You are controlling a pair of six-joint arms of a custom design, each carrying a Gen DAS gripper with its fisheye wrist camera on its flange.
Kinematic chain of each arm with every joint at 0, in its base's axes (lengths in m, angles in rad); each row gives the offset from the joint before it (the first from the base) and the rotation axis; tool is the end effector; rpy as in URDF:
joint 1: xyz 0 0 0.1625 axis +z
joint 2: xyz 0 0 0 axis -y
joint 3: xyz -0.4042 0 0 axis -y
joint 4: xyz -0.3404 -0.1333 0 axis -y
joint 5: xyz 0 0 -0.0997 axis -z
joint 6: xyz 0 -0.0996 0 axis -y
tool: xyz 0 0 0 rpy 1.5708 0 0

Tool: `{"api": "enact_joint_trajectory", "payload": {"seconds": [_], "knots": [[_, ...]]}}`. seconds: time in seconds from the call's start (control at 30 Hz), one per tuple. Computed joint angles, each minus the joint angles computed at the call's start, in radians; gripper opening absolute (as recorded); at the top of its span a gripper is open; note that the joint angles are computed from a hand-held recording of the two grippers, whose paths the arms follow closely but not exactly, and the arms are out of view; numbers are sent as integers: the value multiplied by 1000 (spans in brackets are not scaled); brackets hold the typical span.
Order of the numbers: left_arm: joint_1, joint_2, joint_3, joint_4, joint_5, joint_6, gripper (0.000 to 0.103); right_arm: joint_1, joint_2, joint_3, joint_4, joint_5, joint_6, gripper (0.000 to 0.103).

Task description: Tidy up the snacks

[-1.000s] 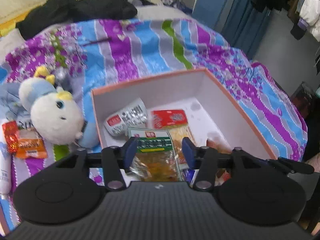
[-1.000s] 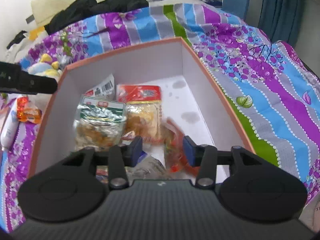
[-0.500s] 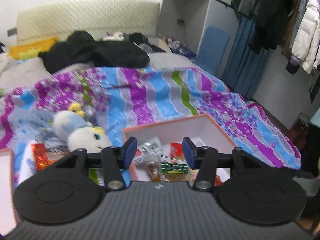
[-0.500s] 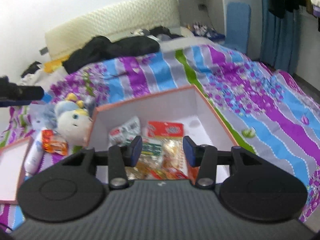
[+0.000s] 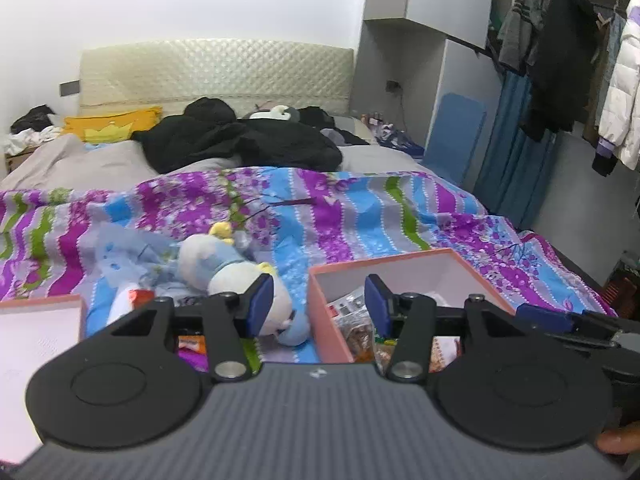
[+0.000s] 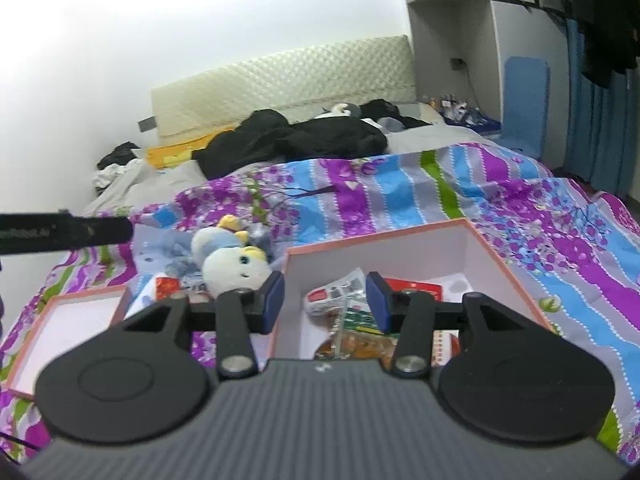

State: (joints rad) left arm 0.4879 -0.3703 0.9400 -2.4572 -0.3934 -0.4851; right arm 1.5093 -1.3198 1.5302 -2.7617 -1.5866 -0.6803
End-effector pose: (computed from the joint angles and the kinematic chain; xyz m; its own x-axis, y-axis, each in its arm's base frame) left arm -0.5746 -0.5600 0.1199 -0.7751 -0.0275 -0.6312 0.5403 0.4891 -0.6848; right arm 0.0964 -0.5785 0.5103 -0.7967 -0.2915 0.5294 -0.6007 0.4788 -0.6403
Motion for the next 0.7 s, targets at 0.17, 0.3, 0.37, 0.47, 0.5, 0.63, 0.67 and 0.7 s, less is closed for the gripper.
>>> {"api": "enact_joint_trajectory", "payload": {"seconds": [0.17, 0.3, 0.37, 0.47, 0.5, 0.63, 0.67, 0.7], "knots": [[-31, -90, 168, 35, 59, -122, 56, 6, -37, 83, -12, 18, -24, 48], [-47, -151, 265, 106, 70, -255, 56, 12, -66, 145, -26, 30, -31, 48], [-51, -173, 307, 136, 71, -310, 56, 12, -79, 172, -29, 29, -29, 48], [-56, -213, 372, 212, 56, -423, 56, 9, -101, 216, -30, 34, -38, 48], [-56, -223, 386, 232, 54, -447, 56, 8, -108, 229, -29, 34, -40, 48], [-67, -270, 467, 295, 33, -564, 56, 2, -140, 281, -32, 46, -39, 48], [-68, -277, 489, 270, 20, -563, 56, -2, -148, 294, -35, 52, -38, 48], [-71, -284, 510, 257, 12, -570, 56, -9, -157, 308, -35, 60, -42, 48]]}}
